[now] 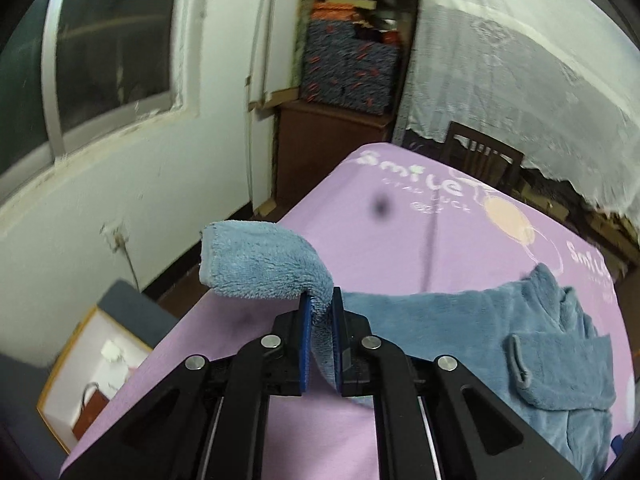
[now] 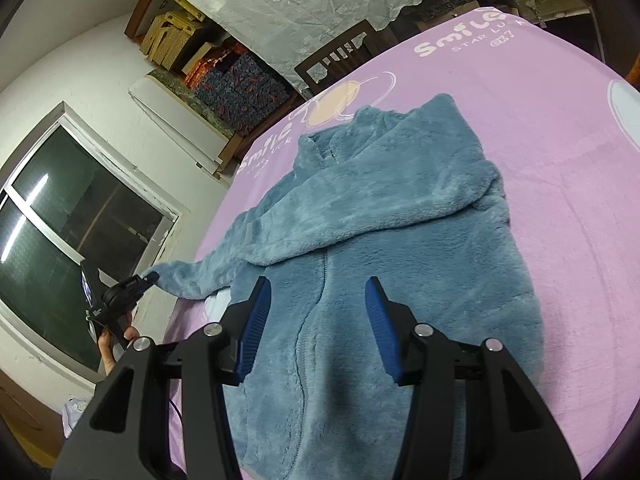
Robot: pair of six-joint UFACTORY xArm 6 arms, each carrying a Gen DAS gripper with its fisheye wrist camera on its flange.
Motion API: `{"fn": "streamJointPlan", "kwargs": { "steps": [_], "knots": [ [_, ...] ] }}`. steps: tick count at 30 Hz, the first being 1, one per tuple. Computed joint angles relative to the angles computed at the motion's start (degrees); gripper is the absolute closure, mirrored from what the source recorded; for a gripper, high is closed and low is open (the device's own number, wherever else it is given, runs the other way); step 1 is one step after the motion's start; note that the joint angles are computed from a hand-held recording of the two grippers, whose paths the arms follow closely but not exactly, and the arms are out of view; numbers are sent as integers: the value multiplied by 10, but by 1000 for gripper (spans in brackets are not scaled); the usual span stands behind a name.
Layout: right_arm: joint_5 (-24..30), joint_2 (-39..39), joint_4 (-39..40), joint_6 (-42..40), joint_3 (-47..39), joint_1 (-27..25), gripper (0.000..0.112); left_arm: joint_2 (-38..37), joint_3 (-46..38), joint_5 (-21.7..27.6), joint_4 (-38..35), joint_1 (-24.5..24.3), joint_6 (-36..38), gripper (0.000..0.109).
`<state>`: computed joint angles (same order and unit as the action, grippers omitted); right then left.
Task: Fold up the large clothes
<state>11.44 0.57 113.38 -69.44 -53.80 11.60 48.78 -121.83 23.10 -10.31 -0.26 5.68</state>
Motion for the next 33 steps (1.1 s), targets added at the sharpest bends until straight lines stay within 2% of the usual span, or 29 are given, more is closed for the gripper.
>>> {"fn": "streamJointPlan", "kwargs": {
  "steps": [9, 18, 21, 23, 26, 28, 29, 30, 31, 33],
  "knots": [
    [36, -15, 37, -35, 22, -28, 63, -32, 37, -46, 56, -68, 18, 100],
    [80, -21, 53, -42, 42, -57, 63, -31, 56, -45, 16, -152, 97, 100],
    [97, -20, 57, -43, 47, -68, 63, -13, 55, -35, 33, -176, 99, 99],
    [107, -18, 59, -43, 50, -75, 63, 13, 38, -21, 81, -189, 72, 99],
    [124, -13, 57, -36, 53, -88, 63, 53, 0, 22, 119, -201, 53, 96],
    [136, -8, 50, -24, 54, -96, 63, 62, -2, 23, 132, -202, 45, 94],
    [144, -5, 45, -17, 54, -101, 63, 60, 1, 20, 123, -201, 55, 93],
    [152, -4, 42, -11, 55, -105, 62, 55, 7, 19, 105, -200, 70, 86],
    [160, -2, 37, -5, 55, -109, 62, 47, 16, 17, 85, -199, 84, 72],
    [165, 1, 29, 2, 54, -112, 62, 11, 71, -18, 71, -194, 97, 57]
  ]
}}
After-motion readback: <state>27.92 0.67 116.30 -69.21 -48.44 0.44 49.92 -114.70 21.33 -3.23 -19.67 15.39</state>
